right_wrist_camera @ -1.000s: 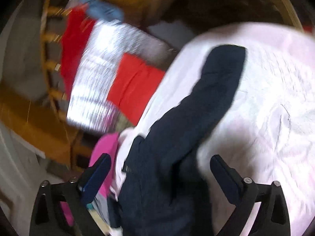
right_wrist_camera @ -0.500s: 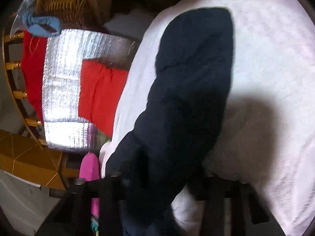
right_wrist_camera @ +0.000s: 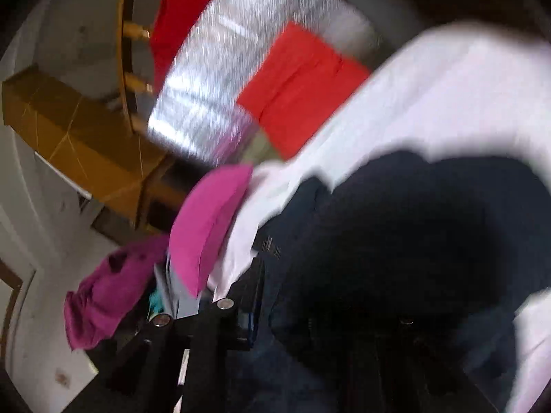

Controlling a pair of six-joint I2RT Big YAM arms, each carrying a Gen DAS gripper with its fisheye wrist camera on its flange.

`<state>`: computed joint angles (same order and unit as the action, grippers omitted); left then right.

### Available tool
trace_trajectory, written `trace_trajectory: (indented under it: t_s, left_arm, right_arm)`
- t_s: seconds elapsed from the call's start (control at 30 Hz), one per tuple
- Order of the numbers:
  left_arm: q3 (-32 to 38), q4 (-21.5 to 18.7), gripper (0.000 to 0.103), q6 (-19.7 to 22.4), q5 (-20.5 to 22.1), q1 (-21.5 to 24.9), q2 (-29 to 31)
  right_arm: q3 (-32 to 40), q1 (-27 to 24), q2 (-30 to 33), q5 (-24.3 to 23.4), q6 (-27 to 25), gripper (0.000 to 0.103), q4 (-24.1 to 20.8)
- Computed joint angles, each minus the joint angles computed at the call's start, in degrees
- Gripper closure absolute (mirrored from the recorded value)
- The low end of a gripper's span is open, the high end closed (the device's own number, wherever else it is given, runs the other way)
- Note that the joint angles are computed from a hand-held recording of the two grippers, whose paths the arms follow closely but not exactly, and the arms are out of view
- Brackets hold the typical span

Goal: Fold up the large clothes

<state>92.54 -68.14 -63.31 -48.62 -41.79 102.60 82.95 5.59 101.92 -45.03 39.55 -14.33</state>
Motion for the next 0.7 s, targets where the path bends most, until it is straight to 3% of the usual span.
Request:
trace_trajectory:
  t_s: [0.13, 0.17, 0.2, 0.27, 0.43, 0.5, 0.6, 0.63, 0.67, 0.7]
  left_arm:
    - [-1.0, -0.5, 0.0, -1.3, -0.2, -0.7, -0.9]
    - [-1.3, -0.5, 0.0, -1.5, -0.1, -0.9, -1.2]
    - [-1.7, -0.3, 0.0, -1.8, 0.0, -0.9, -1.6]
    - [-2.5, 0.2, 0.0, -2.0, 0.5, -0.8, -2.3]
    - [-3.3, 1.6, 0.0, -2.2, 1.3, -0.7, -3.2]
    - [-2.9, 2.6, 0.0, -1.5, 2.2, -0.6, -2.8]
    - [-1.4, 2.1, 0.0, -0.5, 2.0, -0.9, -1.3]
    - [-1.1, 1.9, 0.0, -0.1, 1.9, -1.0, -1.0]
    - [-0.8, 1.7, 0.0, 0.2, 1.8, -1.0, -0.7]
    - [-0.7, 1.6, 0.0, 0.4, 1.6, -1.0, -0.6]
  right_arm:
    - [-3.4, 1.2, 0.1, -5.8, -3.6, 0.075, -5.5]
    - [-1.9, 1.3, 1.0, -5.3, -4.7, 0.065, -9.3]
    - [-0.6, 1.5, 1.6, -3.8, -4.2, 0.039, -11.5]
    - [-3.7, -0.8, -0.6, -3.6, -2.7, 0.021, -9.7]
    - [-6.7, -7.2, -2.9, -3.5, 1.9, 0.021, -4.3]
    - [-6.0, -8.7, -0.9, -5.6, 7.1, 0.021, -1.4]
    - [-5.8, -9.8, 2.8, -9.1, 18.2, 0.024, 7.4]
    - [-5.6, -9.8, 3.4, -9.3, 19.6, 0.026, 8.9]
    - [-5.2, -9.4, 3.8, -8.7, 19.9, 0.037, 10.2]
    - [-5.0, -9.0, 3.8, -7.9, 18.9, 0.059, 10.8]
